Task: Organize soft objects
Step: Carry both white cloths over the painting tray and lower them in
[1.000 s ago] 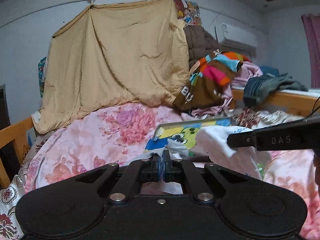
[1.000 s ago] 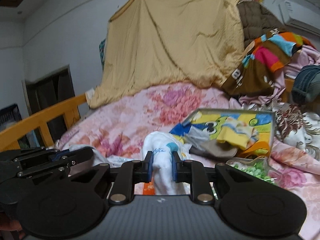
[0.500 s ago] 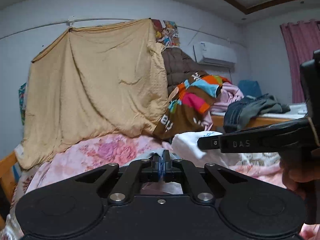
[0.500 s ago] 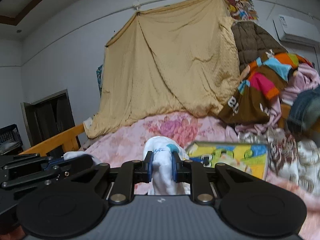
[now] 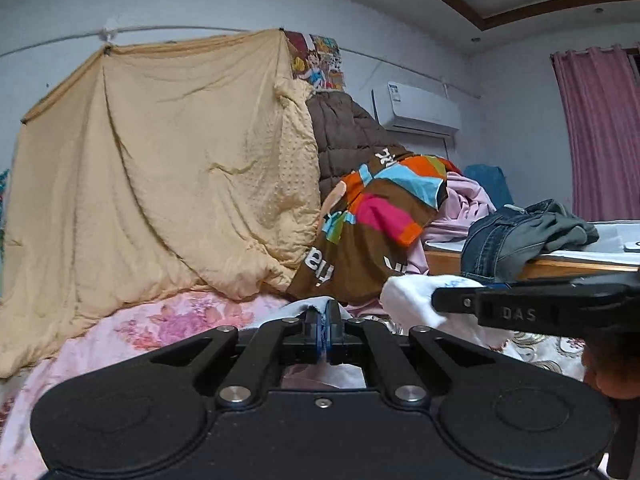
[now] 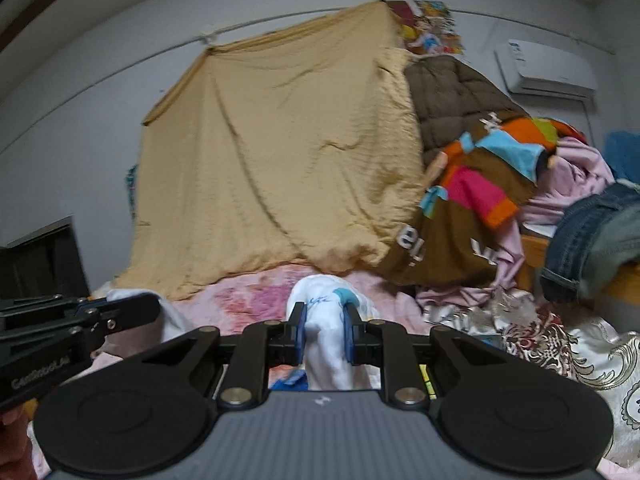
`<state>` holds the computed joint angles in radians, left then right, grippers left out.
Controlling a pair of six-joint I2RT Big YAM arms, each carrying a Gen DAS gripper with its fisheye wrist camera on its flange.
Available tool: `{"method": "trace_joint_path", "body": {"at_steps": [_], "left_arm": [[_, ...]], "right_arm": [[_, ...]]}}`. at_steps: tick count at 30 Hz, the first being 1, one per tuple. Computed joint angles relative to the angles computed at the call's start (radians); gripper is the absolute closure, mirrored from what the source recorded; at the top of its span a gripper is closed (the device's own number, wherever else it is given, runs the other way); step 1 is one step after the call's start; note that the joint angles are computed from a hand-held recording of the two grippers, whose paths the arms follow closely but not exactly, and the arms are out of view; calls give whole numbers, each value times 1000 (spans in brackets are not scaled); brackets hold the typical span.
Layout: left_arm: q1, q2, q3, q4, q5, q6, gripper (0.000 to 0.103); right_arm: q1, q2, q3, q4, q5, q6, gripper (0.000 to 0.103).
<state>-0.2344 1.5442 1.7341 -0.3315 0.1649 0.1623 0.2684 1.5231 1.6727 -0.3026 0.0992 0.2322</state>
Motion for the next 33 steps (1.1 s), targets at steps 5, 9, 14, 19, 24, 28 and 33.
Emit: {"method": "trace_joint_path", "body": {"at_steps": [5,9,14,19,24,28,33], "left_arm": [[-25,157,169,-45,-25,-34,102],[-43,283,324,-97,-47,-79,102],[-64,425,518,-201,-63,-178,102],[-78,548,694,-323,-77,-251,102],[-91,648,836,-435,-101,-270,102],[-107,697,899,-500,-115,-227,101],[-118,711,897,-537,-123,-192,99]], "right_arm": [[-51,79,48,7,-6,54,82],[-85,133,72,14,-13,119,82],[-124,169,61,32,-30,174,82],[-169,194,42,59,-80,250,82],[-202,228,46,55,-131,316,82],[-215,252,58,36,-156,361,80],[-218,265,70,11,-161,372,71]]}}
